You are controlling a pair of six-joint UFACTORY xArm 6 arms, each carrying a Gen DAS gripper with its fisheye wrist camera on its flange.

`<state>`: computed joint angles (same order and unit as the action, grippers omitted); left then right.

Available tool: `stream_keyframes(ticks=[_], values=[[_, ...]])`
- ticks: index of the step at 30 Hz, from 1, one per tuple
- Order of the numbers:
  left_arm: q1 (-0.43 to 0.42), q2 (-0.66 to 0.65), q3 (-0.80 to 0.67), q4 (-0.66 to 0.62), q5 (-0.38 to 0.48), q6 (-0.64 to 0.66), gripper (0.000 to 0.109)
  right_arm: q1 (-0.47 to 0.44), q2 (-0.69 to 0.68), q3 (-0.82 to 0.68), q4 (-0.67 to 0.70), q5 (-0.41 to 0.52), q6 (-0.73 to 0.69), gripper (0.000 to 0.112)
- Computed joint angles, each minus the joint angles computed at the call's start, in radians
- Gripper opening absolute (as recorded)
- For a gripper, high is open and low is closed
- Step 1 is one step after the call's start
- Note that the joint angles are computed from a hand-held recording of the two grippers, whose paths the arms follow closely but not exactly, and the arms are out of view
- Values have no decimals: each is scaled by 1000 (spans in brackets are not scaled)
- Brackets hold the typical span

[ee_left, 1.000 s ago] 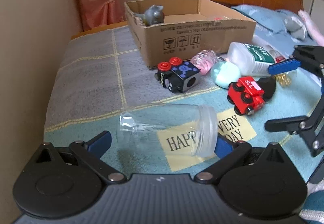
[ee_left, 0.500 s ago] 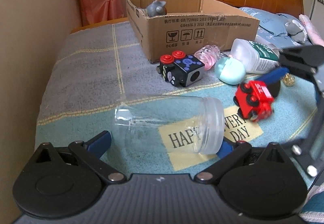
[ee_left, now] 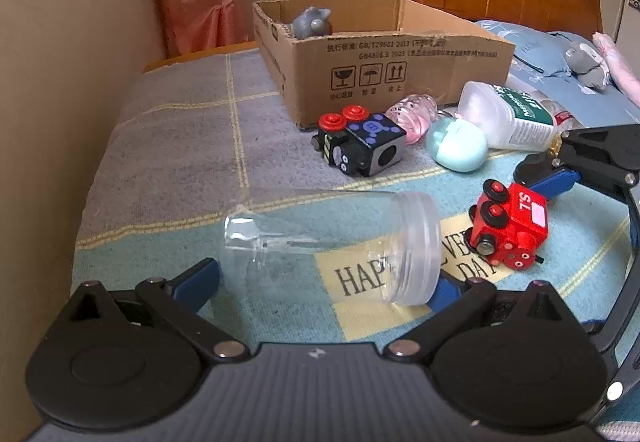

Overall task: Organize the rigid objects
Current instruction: 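Grasp the clear cup with the left tool while the right tool grasps the red robot, then carry the cup and red robot to the cardboard box and release both inside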

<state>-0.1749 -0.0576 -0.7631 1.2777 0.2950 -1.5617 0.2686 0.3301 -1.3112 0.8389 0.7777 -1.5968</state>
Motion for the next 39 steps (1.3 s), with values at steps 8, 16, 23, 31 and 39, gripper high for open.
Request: stream_keyframes(ticks=[8, 16, 23, 31, 39], values=[[-23, -2, -19, -45, 31, 37, 91, -4, -5, 19, 59, -17, -40, 103], [-25, -9, -21, -72, 33, 63, 90, 13, -6, 22, 63, -63, -29, 103], [-21, -14, -21, -80, 23, 87, 90, 17, 14, -18, 37, -72, 13, 80], [-31, -25, -20, -205, 39, 248, 90, 27, 2, -5, 29, -113, 45, 60], [-35, -63, -11, -349, 54, 412, 90, 18, -11, -2, 19, -110, 69, 60]])
